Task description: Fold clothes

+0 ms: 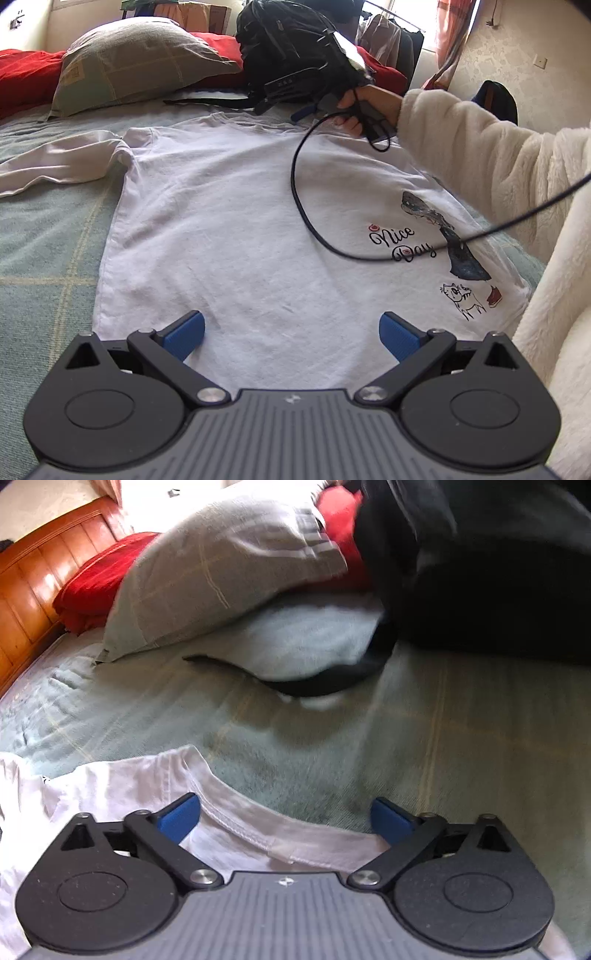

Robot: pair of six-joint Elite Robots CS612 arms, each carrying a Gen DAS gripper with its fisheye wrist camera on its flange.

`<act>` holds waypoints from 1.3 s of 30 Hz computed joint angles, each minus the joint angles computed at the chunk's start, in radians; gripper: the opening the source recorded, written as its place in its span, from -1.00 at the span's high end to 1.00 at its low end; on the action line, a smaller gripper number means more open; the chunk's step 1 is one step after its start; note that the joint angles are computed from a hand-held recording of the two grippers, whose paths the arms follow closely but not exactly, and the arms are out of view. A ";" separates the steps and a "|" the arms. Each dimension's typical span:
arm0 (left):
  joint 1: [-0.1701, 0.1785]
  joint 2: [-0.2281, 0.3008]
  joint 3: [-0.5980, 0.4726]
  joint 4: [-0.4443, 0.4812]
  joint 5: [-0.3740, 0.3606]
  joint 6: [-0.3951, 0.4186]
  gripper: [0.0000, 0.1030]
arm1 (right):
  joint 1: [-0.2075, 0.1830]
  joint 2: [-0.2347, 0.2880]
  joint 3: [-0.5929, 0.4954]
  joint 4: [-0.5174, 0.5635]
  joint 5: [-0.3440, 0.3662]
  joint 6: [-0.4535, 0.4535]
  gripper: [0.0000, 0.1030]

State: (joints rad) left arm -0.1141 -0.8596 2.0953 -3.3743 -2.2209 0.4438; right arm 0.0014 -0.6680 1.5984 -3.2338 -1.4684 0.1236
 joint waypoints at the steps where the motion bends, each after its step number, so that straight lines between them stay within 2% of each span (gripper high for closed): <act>1: -0.001 0.002 -0.001 -0.002 0.001 -0.002 -0.94 | 0.002 -0.005 0.005 0.002 -0.020 -0.044 -0.63; 2: -0.002 0.002 -0.001 -0.004 0.003 -0.002 -0.94 | 0.005 -0.009 0.009 0.006 -0.040 -0.088 -0.55; 3: -0.003 0.003 -0.001 -0.006 0.005 -0.002 -0.94 | 0.003 -0.011 0.009 0.025 -0.037 -0.122 -0.40; 4: -0.004 0.003 -0.001 -0.007 0.006 -0.001 -0.95 | 0.001 -0.012 0.006 0.049 -0.029 -0.155 -0.34; 8: -0.006 0.003 -0.001 -0.005 0.010 0.002 -0.96 | 0.010 0.005 0.004 0.023 -0.031 -0.275 -0.32; 9: -0.006 0.002 0.000 -0.005 0.010 0.001 -0.96 | 0.013 0.010 0.001 0.016 -0.031 -0.294 -0.20; 10: -0.006 0.002 0.000 -0.004 0.010 0.001 -0.96 | 0.015 0.010 0.003 0.010 -0.024 -0.316 0.05; 11: -0.006 0.001 0.000 -0.004 0.010 0.000 -0.96 | 0.016 0.009 0.006 0.009 -0.009 -0.340 0.20; 12: -0.006 0.002 0.000 -0.003 0.009 0.001 -0.96 | 0.018 0.007 0.006 0.011 -0.004 -0.354 0.49; 13: -0.006 0.002 -0.001 -0.003 0.008 0.001 -0.97 | 0.021 0.006 0.006 0.013 -0.002 -0.366 0.68; 15: -0.007 0.003 -0.002 -0.005 0.008 0.000 -0.97 | 0.028 0.007 0.003 0.004 -0.014 -0.382 0.91; 17: -0.007 0.004 -0.003 -0.004 0.009 0.001 -0.97 | 0.036 0.015 -0.005 -0.016 -0.042 -0.380 0.92; 22: -0.004 0.005 -0.007 0.003 0.000 0.000 -0.97 | 0.044 0.053 -0.060 -0.050 -0.118 -0.299 0.96; 26: -0.003 0.004 -0.007 0.001 0.003 -0.004 -0.97 | 0.026 0.052 -0.081 -0.004 -0.056 -0.215 0.94; 29: -0.001 0.008 -0.010 -0.002 -0.001 -0.008 -0.97 | 0.005 0.029 -0.050 -0.022 0.053 -0.208 0.60; 30: -0.001 0.009 -0.011 -0.004 -0.001 -0.011 -0.97 | -0.002 0.021 -0.039 -0.028 0.089 -0.216 0.31; 31: -0.003 0.009 -0.010 -0.006 0.003 -0.012 -0.97 | -0.002 0.016 -0.032 -0.035 0.092 -0.221 0.13; 36: -0.004 0.005 -0.006 -0.011 0.011 -0.010 -0.97 | 0.024 0.002 -0.035 0.054 -0.007 -0.257 0.07; 38: -0.002 0.005 -0.005 -0.011 0.007 -0.011 -0.97 | 0.034 -0.010 -0.028 0.089 -0.058 -0.226 -0.05; 39: -0.001 0.006 -0.006 -0.011 0.005 -0.010 -0.97 | 0.032 -0.021 -0.014 0.092 -0.056 -0.198 -0.24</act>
State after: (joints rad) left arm -0.1150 -0.8532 2.0895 -3.3855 -2.2154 0.4333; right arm 0.0336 -0.6889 1.5845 -3.1417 -1.5247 -0.0744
